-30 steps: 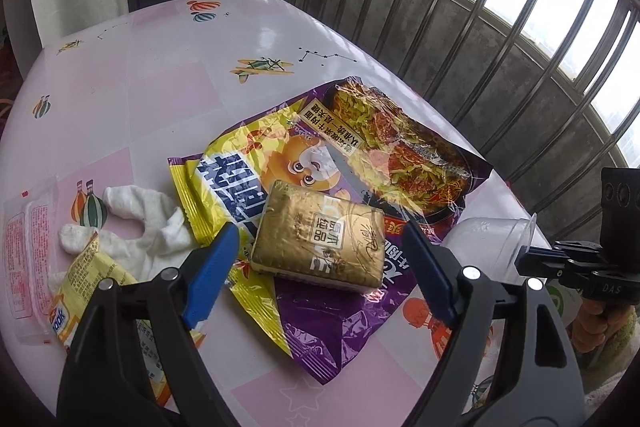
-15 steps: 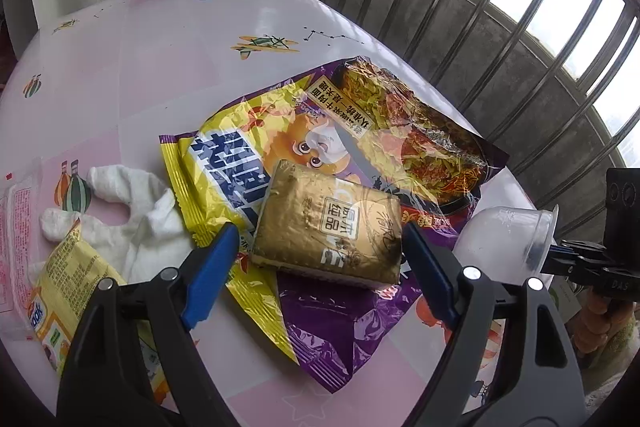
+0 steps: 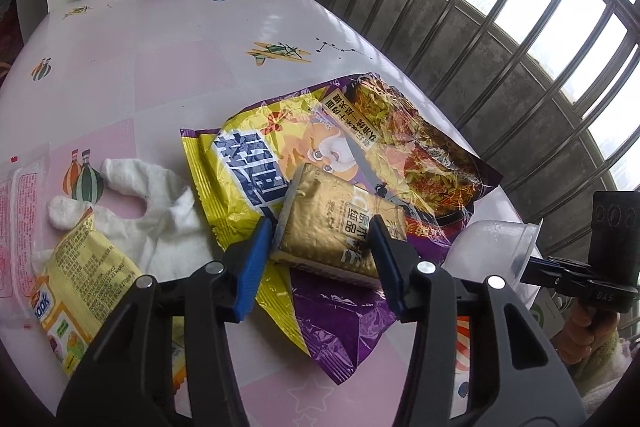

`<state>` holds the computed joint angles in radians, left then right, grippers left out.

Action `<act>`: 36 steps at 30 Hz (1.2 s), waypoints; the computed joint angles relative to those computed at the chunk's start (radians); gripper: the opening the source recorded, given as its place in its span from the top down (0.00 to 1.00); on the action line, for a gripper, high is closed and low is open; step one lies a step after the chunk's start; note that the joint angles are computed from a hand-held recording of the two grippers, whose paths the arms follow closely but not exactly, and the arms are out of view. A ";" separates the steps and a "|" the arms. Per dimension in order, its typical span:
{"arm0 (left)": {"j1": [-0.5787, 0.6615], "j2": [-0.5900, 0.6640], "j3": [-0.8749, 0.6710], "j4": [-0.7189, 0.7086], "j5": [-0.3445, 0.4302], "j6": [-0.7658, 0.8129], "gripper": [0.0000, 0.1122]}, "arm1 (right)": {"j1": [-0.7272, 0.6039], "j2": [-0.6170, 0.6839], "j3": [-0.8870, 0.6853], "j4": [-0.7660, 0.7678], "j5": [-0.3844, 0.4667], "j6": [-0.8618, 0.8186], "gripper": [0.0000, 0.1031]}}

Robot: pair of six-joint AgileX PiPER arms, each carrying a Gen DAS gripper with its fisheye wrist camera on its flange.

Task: Collect trash
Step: 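Grasp the clear plastic cup with the right tool while the left grasps the gold packet, then lift cup and gold packet and carry them over the blue wastebasket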

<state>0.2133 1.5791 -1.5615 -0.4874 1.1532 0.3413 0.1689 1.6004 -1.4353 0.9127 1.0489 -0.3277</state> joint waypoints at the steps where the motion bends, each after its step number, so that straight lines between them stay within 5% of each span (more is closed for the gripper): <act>1: 0.000 -0.002 0.000 0.007 0.002 -0.001 0.58 | 0.001 -0.001 -0.001 -0.003 0.000 0.002 0.94; 4: -0.004 -0.004 -0.005 0.021 0.010 -0.005 0.53 | 0.005 -0.003 -0.002 -0.007 -0.004 0.006 0.95; 6: -0.003 -0.010 -0.005 0.019 0.001 -0.005 0.37 | 0.005 -0.007 0.000 -0.010 -0.004 0.006 0.95; 11: -0.040 0.000 -0.026 0.049 0.002 -0.003 0.30 | 0.006 -0.012 0.004 -0.012 -0.006 0.011 0.95; 27: -0.203 -0.012 0.037 0.289 -0.089 -0.058 0.29 | -0.062 -0.035 0.047 0.038 0.017 0.000 0.95; 36: -0.227 -0.051 0.066 0.340 -0.108 -0.068 0.38 | -0.057 -0.057 0.053 0.024 0.005 0.013 0.95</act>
<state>-0.0133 1.5277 -1.4957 -0.1473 1.0453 0.2738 0.1117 1.5437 -1.3822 0.9365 1.0540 -0.3148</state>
